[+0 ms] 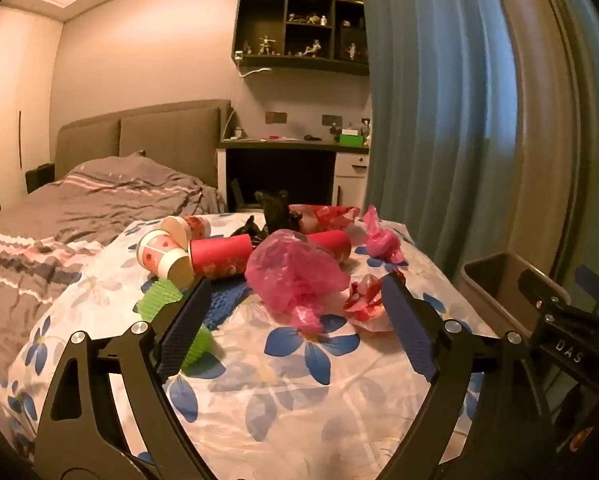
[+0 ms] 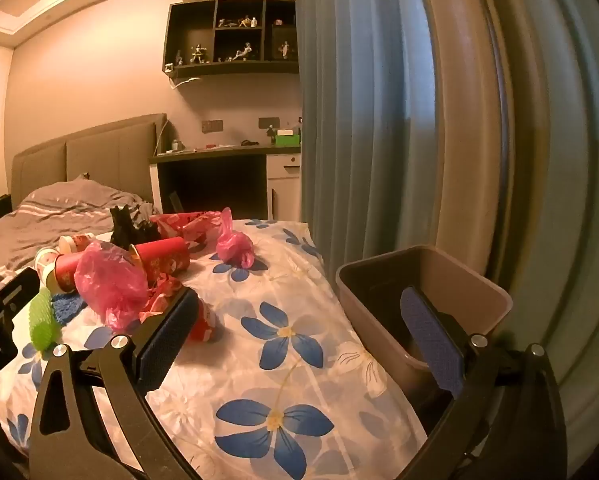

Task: Collect trash

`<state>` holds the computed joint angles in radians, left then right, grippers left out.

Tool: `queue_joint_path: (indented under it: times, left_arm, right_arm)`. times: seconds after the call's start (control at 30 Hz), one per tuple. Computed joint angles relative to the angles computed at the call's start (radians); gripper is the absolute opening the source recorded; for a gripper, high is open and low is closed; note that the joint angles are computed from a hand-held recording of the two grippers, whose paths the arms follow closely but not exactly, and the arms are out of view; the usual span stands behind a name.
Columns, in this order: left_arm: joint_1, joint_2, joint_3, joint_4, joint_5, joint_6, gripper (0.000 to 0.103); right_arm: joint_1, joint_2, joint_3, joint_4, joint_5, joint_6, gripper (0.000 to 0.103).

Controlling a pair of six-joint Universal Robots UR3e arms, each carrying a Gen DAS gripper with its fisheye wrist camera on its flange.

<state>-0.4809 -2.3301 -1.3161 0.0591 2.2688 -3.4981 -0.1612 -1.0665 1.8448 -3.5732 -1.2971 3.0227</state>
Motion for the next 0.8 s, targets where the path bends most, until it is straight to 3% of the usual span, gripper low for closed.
queue_joint_path:
  times: [0.8]
  left_arm:
    - [0.004, 0.005, -0.012, -0.003, 0.003, 0.001, 0.086]
  right_arm:
    - [0.007, 0.001, -0.003, 0.004, -0.005, 0.015, 0.098]
